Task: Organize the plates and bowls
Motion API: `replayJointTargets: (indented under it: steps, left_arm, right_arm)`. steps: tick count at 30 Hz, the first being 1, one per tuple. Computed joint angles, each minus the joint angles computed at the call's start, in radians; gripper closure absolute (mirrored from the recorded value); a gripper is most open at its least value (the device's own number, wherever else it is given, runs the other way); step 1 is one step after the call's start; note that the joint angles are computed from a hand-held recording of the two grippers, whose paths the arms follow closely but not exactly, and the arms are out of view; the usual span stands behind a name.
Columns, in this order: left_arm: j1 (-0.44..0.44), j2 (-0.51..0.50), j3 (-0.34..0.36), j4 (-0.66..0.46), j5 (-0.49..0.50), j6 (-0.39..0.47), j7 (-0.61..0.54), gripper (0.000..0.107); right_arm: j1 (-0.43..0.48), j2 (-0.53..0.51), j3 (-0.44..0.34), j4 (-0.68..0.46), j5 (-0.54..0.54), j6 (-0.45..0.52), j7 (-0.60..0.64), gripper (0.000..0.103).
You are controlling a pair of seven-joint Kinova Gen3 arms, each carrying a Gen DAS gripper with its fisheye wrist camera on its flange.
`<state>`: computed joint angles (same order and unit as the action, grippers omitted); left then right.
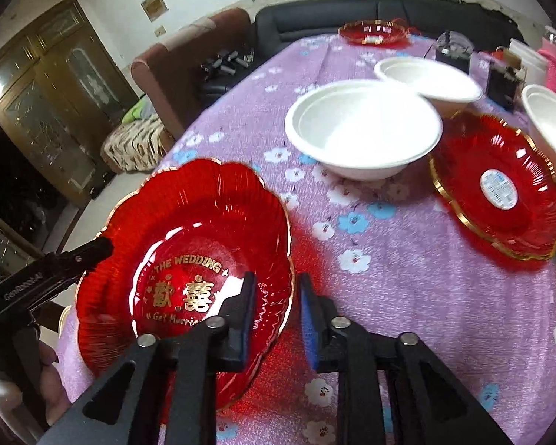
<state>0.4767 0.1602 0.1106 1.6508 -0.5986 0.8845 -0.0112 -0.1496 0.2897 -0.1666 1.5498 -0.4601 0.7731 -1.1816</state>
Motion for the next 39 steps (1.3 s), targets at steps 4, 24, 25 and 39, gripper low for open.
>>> replayJointTargets:
  steps: [4, 24, 25, 39]
  left_arm:
    - [0.040, -0.044, 0.018, 0.026, -0.053, 0.019, 0.114, 0.037]
    - [0.256, 0.018, 0.115, -0.168, -0.240, 0.231, 0.127, 0.021]
    - [0.258, 0.022, 0.111, -0.179, -0.233, 0.226, 0.110, 0.021]
    - [0.142, 0.100, 0.014, -0.381, -0.017, 0.149, -0.207, 0.021]
  right_arm:
    - [0.040, -0.063, -0.009, 0.062, -0.056, -0.036, 0.075, 0.066]
    - [0.267, -0.224, 0.212, 0.232, -0.342, 0.080, 0.423, 0.060]
    - [0.279, -0.219, 0.217, 0.228, -0.353, 0.091, 0.425, 0.060]
    - [0.313, -0.053, 0.136, 0.029, -0.471, 0.281, 0.353, 0.059]
